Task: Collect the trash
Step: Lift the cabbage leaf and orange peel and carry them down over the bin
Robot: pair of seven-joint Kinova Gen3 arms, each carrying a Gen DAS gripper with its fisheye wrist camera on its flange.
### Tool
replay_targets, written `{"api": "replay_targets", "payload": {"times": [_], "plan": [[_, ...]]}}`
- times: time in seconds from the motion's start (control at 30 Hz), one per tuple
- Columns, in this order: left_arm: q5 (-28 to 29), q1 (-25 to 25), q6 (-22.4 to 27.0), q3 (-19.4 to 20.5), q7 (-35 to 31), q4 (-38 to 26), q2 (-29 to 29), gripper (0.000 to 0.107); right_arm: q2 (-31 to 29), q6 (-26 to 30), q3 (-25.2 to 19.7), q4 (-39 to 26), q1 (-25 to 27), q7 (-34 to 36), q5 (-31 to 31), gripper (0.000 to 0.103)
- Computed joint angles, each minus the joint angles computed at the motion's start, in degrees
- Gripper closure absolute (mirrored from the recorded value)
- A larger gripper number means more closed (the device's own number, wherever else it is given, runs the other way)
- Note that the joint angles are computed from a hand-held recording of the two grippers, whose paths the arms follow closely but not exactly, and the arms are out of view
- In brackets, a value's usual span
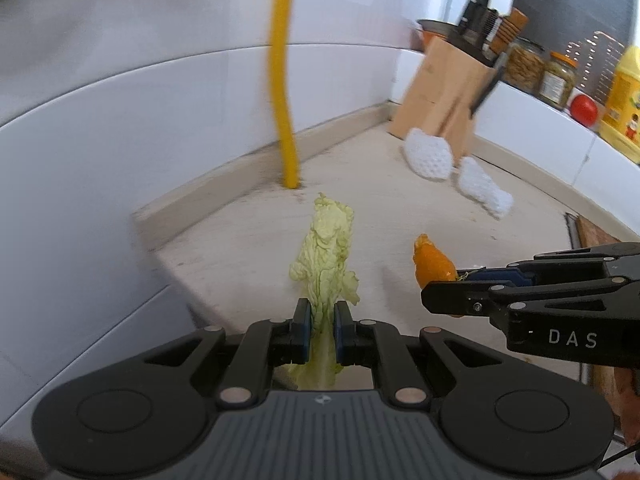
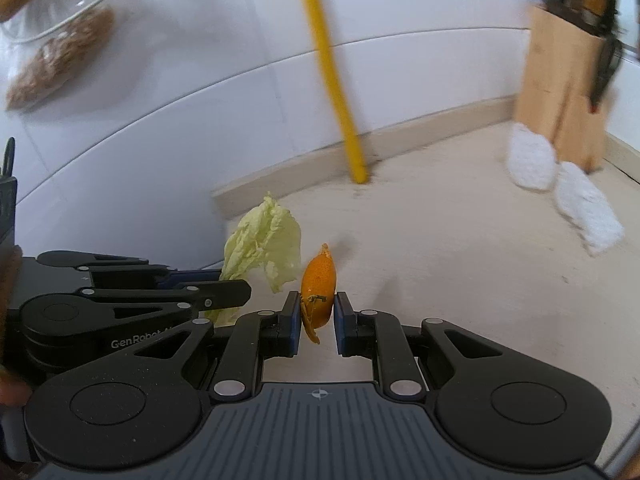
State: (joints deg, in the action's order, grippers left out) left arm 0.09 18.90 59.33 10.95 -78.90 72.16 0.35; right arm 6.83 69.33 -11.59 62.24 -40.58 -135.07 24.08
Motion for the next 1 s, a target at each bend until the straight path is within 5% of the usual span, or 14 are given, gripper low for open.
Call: {"api": "replay_targets", "payload": {"times": [1.0], "plan": [[2.05, -10.91, 1.88, -4.24, 2.25, 13.57, -12.11, 0.099, 15.85, 2.51, 4.4, -19.0, -8.05, 14.44, -12.3, 0.081]]}}
